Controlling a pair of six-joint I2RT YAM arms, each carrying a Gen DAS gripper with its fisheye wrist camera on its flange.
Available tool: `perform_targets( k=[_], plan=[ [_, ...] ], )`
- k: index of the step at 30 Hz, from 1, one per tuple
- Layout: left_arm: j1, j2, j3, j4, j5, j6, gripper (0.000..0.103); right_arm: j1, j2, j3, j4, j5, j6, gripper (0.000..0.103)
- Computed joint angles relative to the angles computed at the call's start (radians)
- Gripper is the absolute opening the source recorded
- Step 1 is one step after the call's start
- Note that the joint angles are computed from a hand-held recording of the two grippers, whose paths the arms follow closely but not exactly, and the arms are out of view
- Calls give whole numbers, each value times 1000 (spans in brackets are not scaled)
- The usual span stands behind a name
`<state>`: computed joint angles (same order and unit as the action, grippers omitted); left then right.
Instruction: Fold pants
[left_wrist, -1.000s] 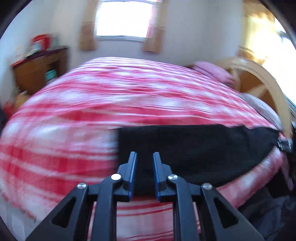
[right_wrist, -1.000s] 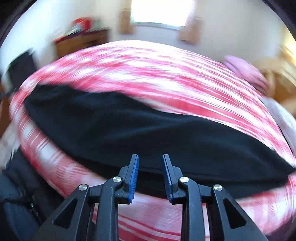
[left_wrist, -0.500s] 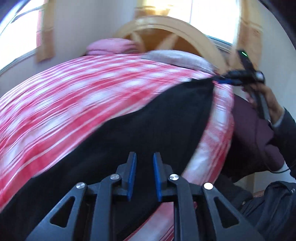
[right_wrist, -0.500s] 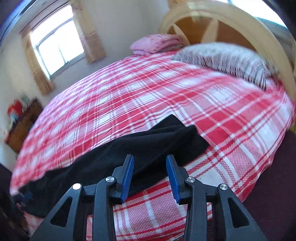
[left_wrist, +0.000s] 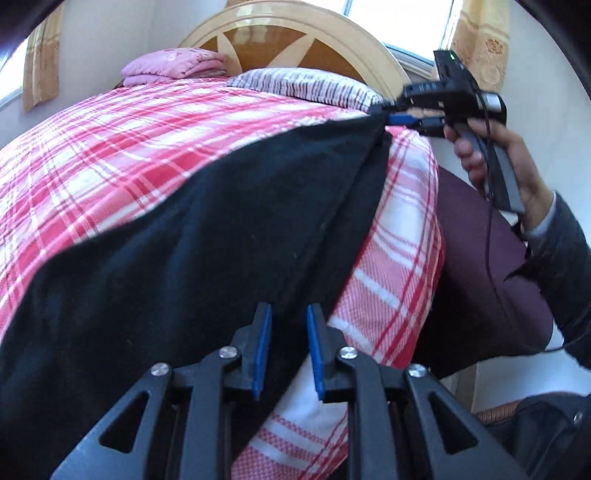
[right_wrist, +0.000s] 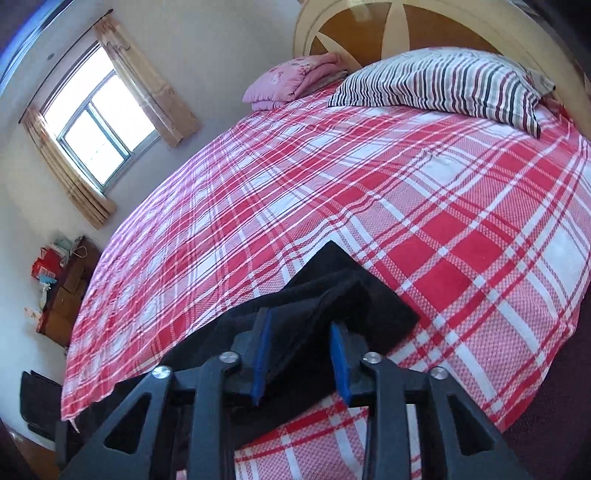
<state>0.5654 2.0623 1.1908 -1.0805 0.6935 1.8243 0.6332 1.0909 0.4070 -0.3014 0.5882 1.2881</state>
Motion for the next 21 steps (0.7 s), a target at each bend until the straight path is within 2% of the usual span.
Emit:
perform_targets(
  k=[7, 14, 15, 16, 17, 18, 21],
  plan=[
    [-74, -78, -106, 155, -30, -76, 21, 7, -13, -20, 28, -2, -7, 27],
    [-77, -141, -208, 301, -16, -99, 21, 9, -10, -50, 70, -10, -22, 27],
    [-80, -149, -219, 318, -19, -99, 17, 16, 2, -42, 63, 4, -21, 27],
    [-80, -149, -218, 320, -19, -101, 14, 18, 7, -41, 68, 7, -23, 26],
    [-79, -144, -211, 317, -19, -99, 8, 11, 7, -42, 79, -1, -35, 14],
    [-80, -138, -199, 308, -17, -100, 6, -3, 12, -33, 83, -7, -55, 8],
    [-77, -99, -123, 221, -6, -113, 4, -58, 17, -9, 103, -31, -135, 4]
  ],
)
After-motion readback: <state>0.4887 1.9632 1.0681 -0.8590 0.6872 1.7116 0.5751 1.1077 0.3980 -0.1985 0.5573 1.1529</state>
